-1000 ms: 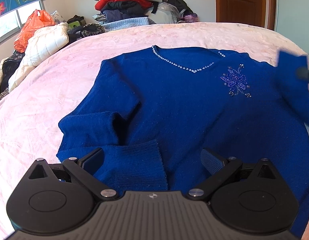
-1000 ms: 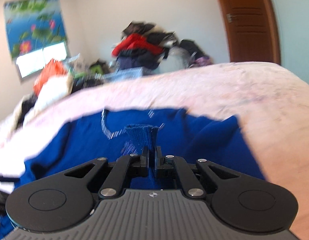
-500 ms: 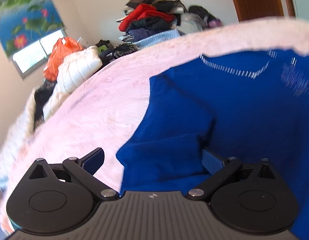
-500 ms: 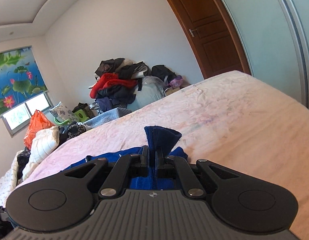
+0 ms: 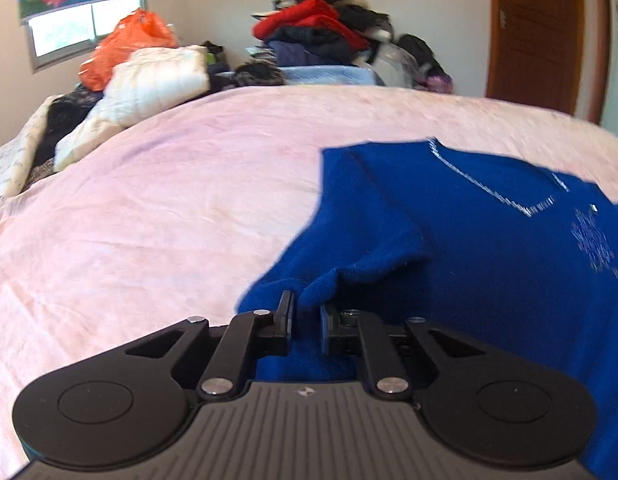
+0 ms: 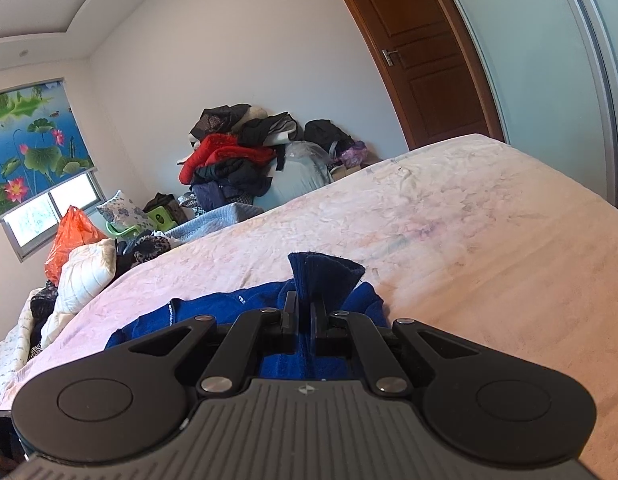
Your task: Fold small clothes
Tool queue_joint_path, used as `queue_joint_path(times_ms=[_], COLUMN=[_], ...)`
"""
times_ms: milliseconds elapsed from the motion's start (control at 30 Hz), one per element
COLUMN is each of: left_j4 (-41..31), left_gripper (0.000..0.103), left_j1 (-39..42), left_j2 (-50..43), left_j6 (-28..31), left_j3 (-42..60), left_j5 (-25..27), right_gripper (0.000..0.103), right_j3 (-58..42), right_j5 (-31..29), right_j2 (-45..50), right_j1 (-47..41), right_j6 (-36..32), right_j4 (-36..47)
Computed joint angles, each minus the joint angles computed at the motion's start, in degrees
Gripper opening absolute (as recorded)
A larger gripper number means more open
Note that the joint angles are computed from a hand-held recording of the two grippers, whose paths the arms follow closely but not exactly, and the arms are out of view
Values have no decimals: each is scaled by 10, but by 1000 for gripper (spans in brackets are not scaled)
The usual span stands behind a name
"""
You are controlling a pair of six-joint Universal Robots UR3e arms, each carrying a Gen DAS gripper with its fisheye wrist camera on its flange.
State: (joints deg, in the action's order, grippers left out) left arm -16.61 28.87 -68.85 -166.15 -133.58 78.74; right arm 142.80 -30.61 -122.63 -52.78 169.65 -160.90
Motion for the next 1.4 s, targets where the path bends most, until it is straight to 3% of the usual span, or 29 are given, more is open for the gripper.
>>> queue_joint_path(times_ms=[200, 300, 467, 667, 767, 967, 1067, 1133, 1300, 1400], left_j4=[-15, 3, 79, 114, 80, 104, 88, 98, 193, 175], left_gripper=[12, 12, 12, 12, 12, 15, 37, 75, 80, 80], left_j1=[113, 137, 128, 121, 128, 93, 61, 44, -23, -55], left_j2=[-10, -61, -168, -220, -203, -160, -152, -145, -151, -148], left_j6=[-8, 2, -3, 5, -1, 36, 44, 44, 89, 100], left_j3=[35, 74, 144, 178, 179, 140, 141, 133, 93, 93], left_j5=[-19, 4, 83, 128, 111, 106, 115, 117, 147, 145], right_gripper=[7, 7, 7, 7, 7, 7, 7, 7, 7, 4], right_j3=[-12, -22, -47, -83, -101, -127, -118, -104, -63, -45], right_j5=[4, 0, 10, -3, -20, -65, -84, -90, -83, -91], right_j2=[8, 15, 47, 94, 129, 231, 268, 278, 271, 276], right_j1=[-18, -32, -80, -145, -170, -195, -214, -235, -290, -301], right_j6=[7, 8, 45, 117, 143, 205, 243, 263, 249, 265], right_j4=[-13, -24, -70, -162, -207, -281, -339, -375, -398, -434])
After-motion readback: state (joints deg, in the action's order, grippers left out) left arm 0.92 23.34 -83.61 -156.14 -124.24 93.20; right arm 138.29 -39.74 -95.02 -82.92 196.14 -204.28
